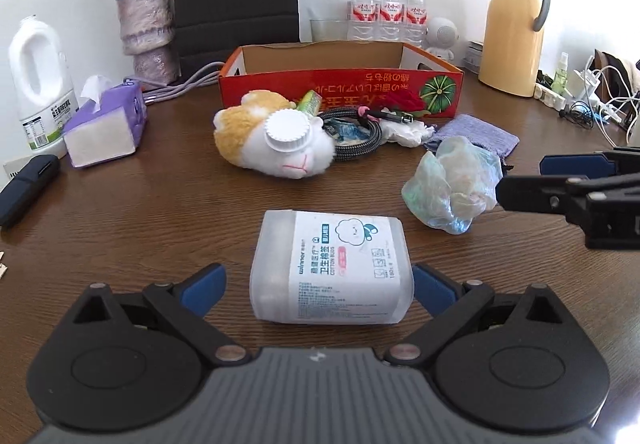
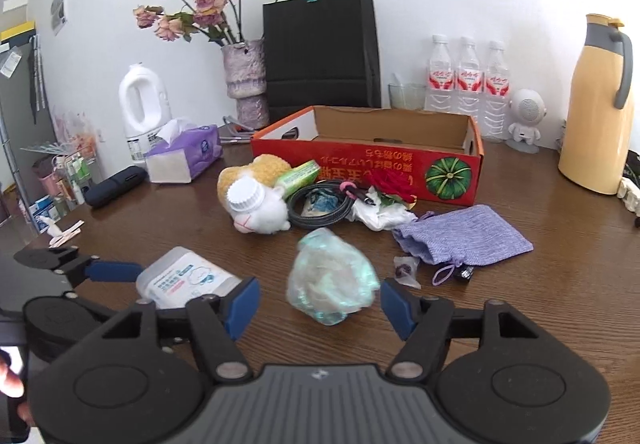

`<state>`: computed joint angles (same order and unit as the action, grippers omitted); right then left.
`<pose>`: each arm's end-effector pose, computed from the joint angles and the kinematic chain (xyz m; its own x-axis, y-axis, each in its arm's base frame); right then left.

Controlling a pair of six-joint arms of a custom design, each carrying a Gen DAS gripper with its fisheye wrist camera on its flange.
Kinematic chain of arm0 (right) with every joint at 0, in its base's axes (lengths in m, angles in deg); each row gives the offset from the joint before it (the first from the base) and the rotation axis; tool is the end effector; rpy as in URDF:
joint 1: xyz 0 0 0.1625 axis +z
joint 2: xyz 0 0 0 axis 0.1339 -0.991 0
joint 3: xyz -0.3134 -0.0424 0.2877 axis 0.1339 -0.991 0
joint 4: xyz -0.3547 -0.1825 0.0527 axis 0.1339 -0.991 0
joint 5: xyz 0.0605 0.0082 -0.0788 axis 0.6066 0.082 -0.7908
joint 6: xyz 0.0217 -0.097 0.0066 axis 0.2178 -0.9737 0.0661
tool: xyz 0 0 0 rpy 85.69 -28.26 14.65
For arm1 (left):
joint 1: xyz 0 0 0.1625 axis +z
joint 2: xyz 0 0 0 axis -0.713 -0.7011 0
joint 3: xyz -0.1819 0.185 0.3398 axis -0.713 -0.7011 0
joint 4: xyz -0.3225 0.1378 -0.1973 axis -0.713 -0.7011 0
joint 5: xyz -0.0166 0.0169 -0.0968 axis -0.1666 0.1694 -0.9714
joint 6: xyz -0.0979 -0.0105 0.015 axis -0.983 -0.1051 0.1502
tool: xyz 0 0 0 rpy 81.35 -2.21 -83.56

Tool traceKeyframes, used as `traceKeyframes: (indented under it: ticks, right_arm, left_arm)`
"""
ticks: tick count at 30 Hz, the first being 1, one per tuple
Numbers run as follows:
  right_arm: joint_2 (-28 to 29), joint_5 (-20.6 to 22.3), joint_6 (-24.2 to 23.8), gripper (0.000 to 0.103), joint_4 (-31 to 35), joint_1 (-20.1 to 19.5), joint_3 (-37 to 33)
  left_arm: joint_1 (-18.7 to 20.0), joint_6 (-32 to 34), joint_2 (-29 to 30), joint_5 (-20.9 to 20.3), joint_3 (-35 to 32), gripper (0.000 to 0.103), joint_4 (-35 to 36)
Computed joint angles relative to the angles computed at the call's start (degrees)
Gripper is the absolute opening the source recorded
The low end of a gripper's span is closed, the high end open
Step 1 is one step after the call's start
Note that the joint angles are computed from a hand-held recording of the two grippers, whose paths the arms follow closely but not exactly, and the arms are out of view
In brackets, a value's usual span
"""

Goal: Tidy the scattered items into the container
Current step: 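Grasp the crumpled plastic bag with the right tool while the left tool grasps the white cotton-pad container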

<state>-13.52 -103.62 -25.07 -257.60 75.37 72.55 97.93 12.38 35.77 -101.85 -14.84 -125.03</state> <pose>0.0264 -0.6078 0.2843 -0.7617 0.1726 0.6245 -0.4719 0.5126 -0.7173 -0.3279 -0.7204 -0.0453 -0.5239 0.6353 -0.5674 0.8444 0.4748 -0.2481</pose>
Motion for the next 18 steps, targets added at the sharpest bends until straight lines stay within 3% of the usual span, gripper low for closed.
traceKeyframes:
  ticks: [5,7,10,12,15,18]
  right_arm:
    - [2.9,-0.5,0.7,0.067,2.1,-0.6,-4.9]
    - [4.6,-1.7,1.1,0.067,3.0,-0.7,-7.2]
    - [5.7,-1.3,1.9,0.062,5.0,-1.0,-8.7]
    - [6.2,-1.8,2.1,0.043,4.9,-0.9,-9.1]
    - [5.8,-1.7,2.5,0.028,4.2,-0.6,-8.5]
    - [4.6,-1.2,1.6,0.025,1.5,0.1,-7.0]
  left_arm:
    - [0.6,-1.5,0.3,-3.5,-0.9,0.096,3.2]
    - [1.0,-2.3,0.5,-4.4,-1.3,0.088,3.8]
    - [1.8,-3.9,0.3,-6.5,-1.6,0.086,3.7]
    - [2.0,-4.5,0.2,-7.3,-1.5,0.085,3.2]
    - [1.5,-3.1,0.1,-6.3,-0.8,0.084,0.6]
    - [1.1,-1.2,-0.3,-7.7,-0.4,0.083,-1.9]
